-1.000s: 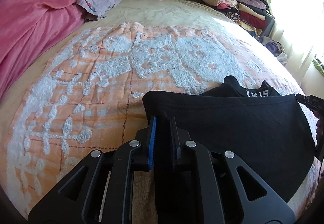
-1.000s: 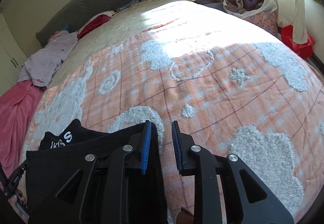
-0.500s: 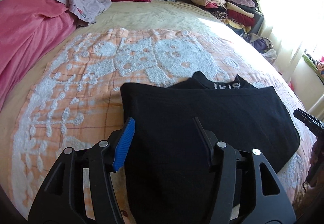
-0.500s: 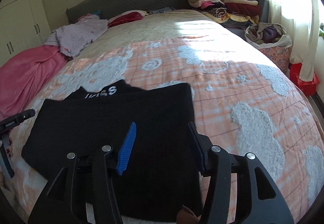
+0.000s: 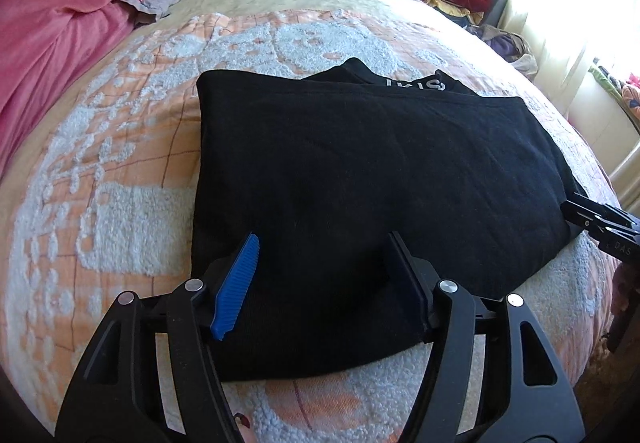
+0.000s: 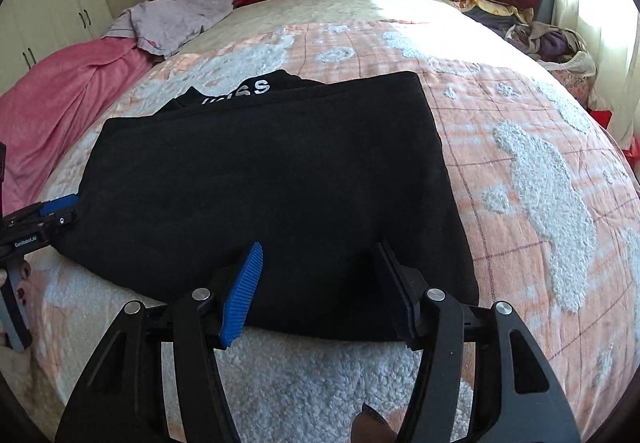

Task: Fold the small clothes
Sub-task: 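Open both tools and pull them back from the folded sweatshirt, then grasp the sweatshirt side edge with the right tool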

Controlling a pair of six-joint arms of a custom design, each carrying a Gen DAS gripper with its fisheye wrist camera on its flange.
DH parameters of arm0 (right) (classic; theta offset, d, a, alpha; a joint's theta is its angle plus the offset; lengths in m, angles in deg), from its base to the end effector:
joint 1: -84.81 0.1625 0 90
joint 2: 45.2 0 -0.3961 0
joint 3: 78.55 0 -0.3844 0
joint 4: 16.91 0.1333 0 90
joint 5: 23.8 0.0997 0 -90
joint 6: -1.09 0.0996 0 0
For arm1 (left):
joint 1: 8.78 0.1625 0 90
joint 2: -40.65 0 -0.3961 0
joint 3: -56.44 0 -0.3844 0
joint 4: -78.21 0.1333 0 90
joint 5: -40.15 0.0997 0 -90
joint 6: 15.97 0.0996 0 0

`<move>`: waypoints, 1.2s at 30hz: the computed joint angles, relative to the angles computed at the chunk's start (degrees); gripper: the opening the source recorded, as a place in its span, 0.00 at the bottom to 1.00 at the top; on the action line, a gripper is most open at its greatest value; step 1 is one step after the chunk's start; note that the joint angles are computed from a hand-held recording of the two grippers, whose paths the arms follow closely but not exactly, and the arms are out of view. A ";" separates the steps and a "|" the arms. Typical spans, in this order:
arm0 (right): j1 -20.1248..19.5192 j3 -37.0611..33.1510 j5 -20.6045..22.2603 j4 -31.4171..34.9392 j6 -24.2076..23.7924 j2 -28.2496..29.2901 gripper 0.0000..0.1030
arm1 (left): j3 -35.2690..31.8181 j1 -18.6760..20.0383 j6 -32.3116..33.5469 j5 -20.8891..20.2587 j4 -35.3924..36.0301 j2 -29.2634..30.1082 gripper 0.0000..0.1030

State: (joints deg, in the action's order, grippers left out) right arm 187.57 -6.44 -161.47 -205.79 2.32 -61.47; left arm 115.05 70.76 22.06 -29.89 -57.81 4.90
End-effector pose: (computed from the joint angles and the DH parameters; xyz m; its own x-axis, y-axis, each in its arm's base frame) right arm 0.2161 -0.6839 -0.0256 -0.7715 0.3586 0.5255 -0.1449 0.7053 -0.6940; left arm 0.0185 -0.8212 0.1977 -0.6444 0.5874 -0.4895 0.7159 0.6884 -0.1164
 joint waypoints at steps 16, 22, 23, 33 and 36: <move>3.65 3.04 -3.04 -3.83 2.81 -0.30 0.86 | 5.31 0.06 -0.78 -2.14 -1.92 -5.46 0.68; 5.52 0.21 -3.47 -3.61 0.01 1.24 0.91 | 4.82 -0.01 -0.81 -1.43 -3.12 -5.79 0.86; 5.76 -0.28 -3.33 -3.55 -0.28 1.52 0.92 | 4.50 0.01 -0.88 -1.29 -3.16 -5.69 0.89; 7.88 -11.77 -0.49 1.32 -5.23 7.14 0.93 | -0.25 0.55 -2.62 0.81 -2.88 -3.90 0.91; 8.36 -16.96 0.44 3.77 -7.26 9.77 0.93 | -1.40 0.64 -2.81 1.81 -3.64 -3.25 0.91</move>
